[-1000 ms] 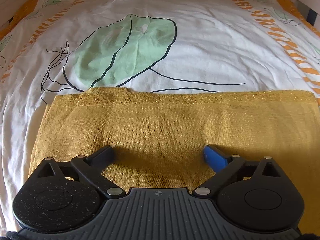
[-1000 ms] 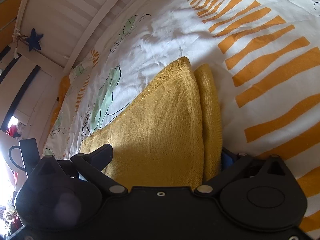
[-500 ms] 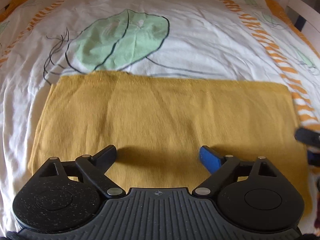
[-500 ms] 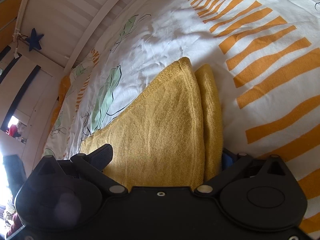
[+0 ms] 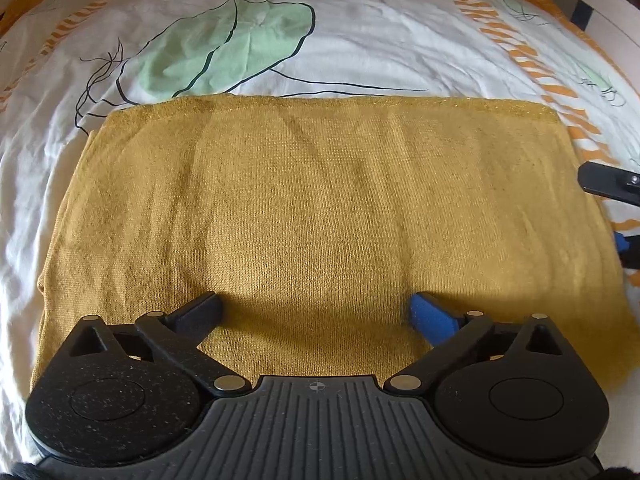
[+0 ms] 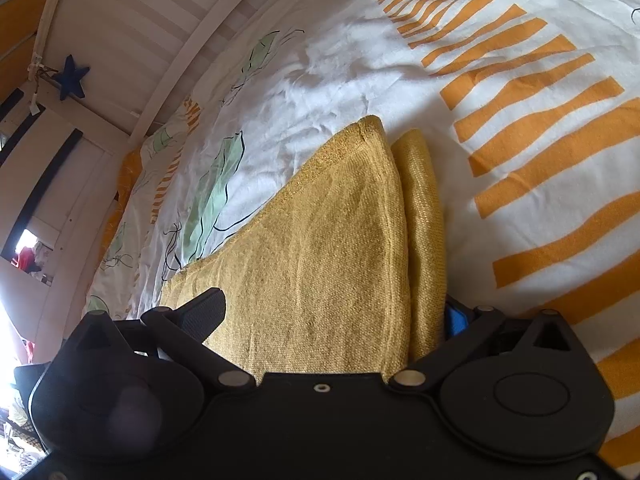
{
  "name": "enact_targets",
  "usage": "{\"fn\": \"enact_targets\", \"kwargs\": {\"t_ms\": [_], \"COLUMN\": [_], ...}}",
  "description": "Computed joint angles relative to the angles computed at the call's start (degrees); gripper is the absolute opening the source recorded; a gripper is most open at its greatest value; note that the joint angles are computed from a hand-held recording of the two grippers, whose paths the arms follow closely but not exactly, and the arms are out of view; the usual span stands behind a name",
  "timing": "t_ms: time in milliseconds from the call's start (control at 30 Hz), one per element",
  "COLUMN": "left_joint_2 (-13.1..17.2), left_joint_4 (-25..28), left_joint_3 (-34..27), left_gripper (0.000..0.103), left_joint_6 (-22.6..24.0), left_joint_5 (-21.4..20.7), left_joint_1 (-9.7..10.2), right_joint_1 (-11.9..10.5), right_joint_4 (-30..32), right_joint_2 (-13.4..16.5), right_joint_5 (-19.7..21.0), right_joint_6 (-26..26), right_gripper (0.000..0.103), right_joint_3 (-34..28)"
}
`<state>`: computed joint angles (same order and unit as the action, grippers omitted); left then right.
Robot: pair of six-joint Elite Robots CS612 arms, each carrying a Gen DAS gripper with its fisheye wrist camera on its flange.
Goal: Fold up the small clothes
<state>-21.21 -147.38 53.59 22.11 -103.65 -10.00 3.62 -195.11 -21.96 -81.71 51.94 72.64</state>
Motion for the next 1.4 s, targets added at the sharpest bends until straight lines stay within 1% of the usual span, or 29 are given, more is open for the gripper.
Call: {"fn": "enact_targets", "kwargs": {"t_ms": [67, 267, 367, 433, 500, 567, 633, 700, 800, 900, 967, 1000, 1067, 1100, 1133, 1167, 1200, 1233, 1267, 1300, 1333, 1400], "left_joint_2": [0.15, 0.07, 0.17, 0.40, 0.71, 1.16, 1.68, 2.51, 3.86, 6.02, 7.69, 8.69, 10.51, 11.38, 12.43, 13.42, 13.88, 14.18, 14.02, 13.69, 13.35, 12.60], "left_joint_4": [0.15, -2.17, 0.24, 2.59, 4.39, 5.60, 5.36, 4.54, 3.83, 5.00, 6.34, 8.05, 12.70, 15.85, 19.27, 21.72, 22.78, 22.82, 22.02, 20.68, 19.44, 17.56], "left_joint_3": [-0.26, 0.79, -0.33, -1.76, -3.25, -4.94, -6.53, -8.49, -11.61, -16.09, -19.21, -21.22, -25.11, -27.25, -29.80, -32.10, -33.22, -33.90, -33.62, -32.91, -32.22, -30.79], "left_gripper": [0.103, 0.103, 0.101, 0.100, 0.089, 0.090, 0.090, 0.090, 0.089, 0.089, 0.089, 0.089, 0.089, 0.089, 0.089, 0.089, 0.089, 0.089, 0.089, 0.089, 0.089, 0.089], "left_joint_6": [0.16, 0.34, 0.34, -0.91, -2.10, -3.41, -4.95, -5.32, -5.28, -6.10, -7.34, -8.03, -9.78, -9.99, -9.76, -9.63, -9.51, -9.54, -9.51, -9.31, -9.03, -8.71], "left_joint_5": [-0.34, -1.76, -3.01, -4.90, -6.65, -7.18, -6.27, -5.13, -1.11, 0.53, 0.66, 0.47, -0.25, -0.95, -1.78, -2.69, -3.89, -4.46, -4.61, -4.69, -4.72, -5.01], "left_joint_1": [0.09, 0.43, 0.76, 1.32, 2.00, 2.70, 3.37, 4.09, 4.71, 5.47, 5.95, 6.18, 6.56, 6.71, 6.80, 6.87, 7.14, 7.20, 7.20, 7.22, 7.26, 7.41], "right_joint_1": [0.01, 0.10, 0.07, -0.02, -0.15, -0.32, -0.46, -0.50, -0.50, -0.42, -0.22, -0.09, 0.30, 0.41, 0.49, 0.55, 0.64, 0.80, 0.90, 1.10, 1.38, 2.05], "right_joint_4": [-0.24, -0.78, -1.24, -1.72, -2.30, -2.97, -3.65, -4.07, -4.95, -5.44, -5.41, -5.15, -3.22, -2.28, -1.36, -0.37, 0.67, 1.93, 2.67, 3.35, 4.17, 6.67], "right_joint_2": [0.05, 0.29, 0.44, 0.51, 0.60, 0.66, 0.74, 0.80, 0.94, 0.98, 0.94, 0.84, 0.24, -0.09, -0.44, -0.77, -1.08, -1.46, -1.72, -1.98, -2.21, -2.81], "right_joint_5": [-0.05, -0.36, -0.22, 0.11, 0.53, 1.09, 1.52, 1.78, 1.93, 2.02, 1.64, 1.25, -0.34, -0.96, -1.52, -2.09, -2.84, -3.93, -4.53, -5.52, -6.67, -9.10], "right_joint_6": [-0.14, -0.56, -0.51, -0.44, -0.21, 0.28, 0.81, 0.65, 0.21, -0.80, -1.49, -1.80, -2.69, -2.86, -2.61, -2.13, -1.72, -1.58, -1.68, -1.62, -1.68, -2.29], "right_gripper": [0.103, 0.103, 0.103, 0.103, 0.103, 0.103, 0.103, 0.103, 0.103, 0.103, 0.103, 0.101, 0.093, 0.081, 0.067, 0.061, 0.051, 0.043, 0.040, 0.030, 0.024, 0.023], "right_joint_3": [0.02, -0.20, -0.29, -0.22, -0.12, 0.08, 0.23, 0.31, 0.41, 0.56, 0.57, 0.64, 0.90, 1.11, 1.39, 1.68, 1.90, 2.18, 2.35, 2.42, 2.27, 1.68]}}
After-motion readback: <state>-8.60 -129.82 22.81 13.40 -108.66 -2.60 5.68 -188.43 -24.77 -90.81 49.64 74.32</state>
